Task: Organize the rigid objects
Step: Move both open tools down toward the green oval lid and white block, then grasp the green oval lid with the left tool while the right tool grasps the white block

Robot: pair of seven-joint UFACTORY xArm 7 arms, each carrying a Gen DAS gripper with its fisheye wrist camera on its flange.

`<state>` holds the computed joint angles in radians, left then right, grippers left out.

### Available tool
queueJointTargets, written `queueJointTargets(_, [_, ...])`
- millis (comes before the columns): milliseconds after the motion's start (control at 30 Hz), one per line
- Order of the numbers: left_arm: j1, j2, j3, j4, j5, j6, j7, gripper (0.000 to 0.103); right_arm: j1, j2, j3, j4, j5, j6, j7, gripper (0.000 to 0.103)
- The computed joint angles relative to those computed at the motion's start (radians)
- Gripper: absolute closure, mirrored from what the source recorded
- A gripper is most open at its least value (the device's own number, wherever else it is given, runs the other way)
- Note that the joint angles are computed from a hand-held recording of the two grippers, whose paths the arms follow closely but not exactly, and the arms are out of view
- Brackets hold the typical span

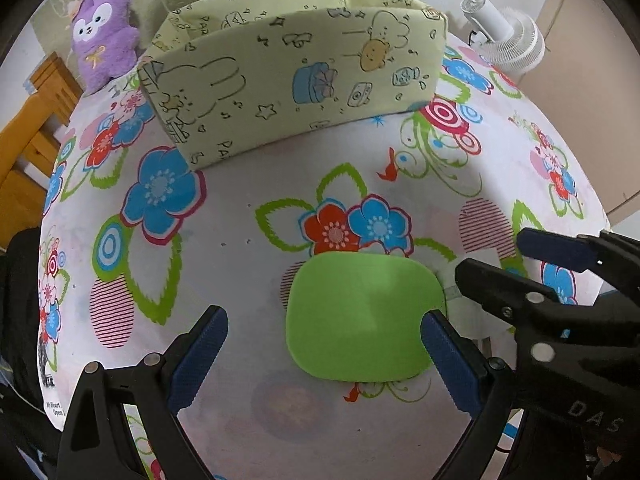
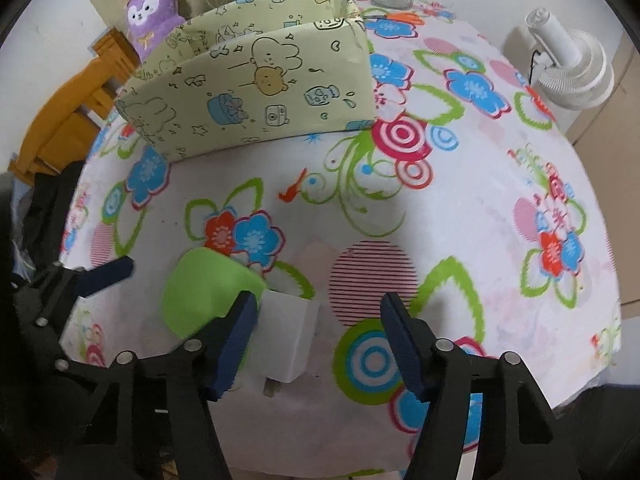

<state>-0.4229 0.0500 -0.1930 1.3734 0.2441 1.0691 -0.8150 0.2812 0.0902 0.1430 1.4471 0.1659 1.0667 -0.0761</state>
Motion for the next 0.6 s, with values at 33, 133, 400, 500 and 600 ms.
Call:
queueJointTargets(33, [0.0,0.001,0.0,-0.001,-0.003,-0.003,0.001,0.005,0.0,0.003,0.001,0.001,0.006,0.005,-0.003,0.043])
queueJointTargets(133, [-0.004,0.01,-0.002,0.006,0.002,0.006,0.008,0.005,0.002,0.015,0.004,0.014,0.025,0.032,0.001,0.053])
queueJointTargets(400, [-0.008,0.025,0.002,0.015,-0.016,-0.004,0.016,0.005,0.007,0.006,0.006,-0.001,0.028,0.011,-0.032,0.073])
queueJointTargets(500, [-0.011,0.05,0.004,0.04,-0.018,-0.007,0.019,0.005,0.008,-0.003,0.003,-0.015,-0.003,-0.022,-0.035,0.074])
queueJointTargets(600, [-0.018,0.079,0.007,0.069,-0.016,-0.006,0.025,0.005,0.002,0.005,-0.004,-0.007,-0.027,-0.033,-0.03,0.074])
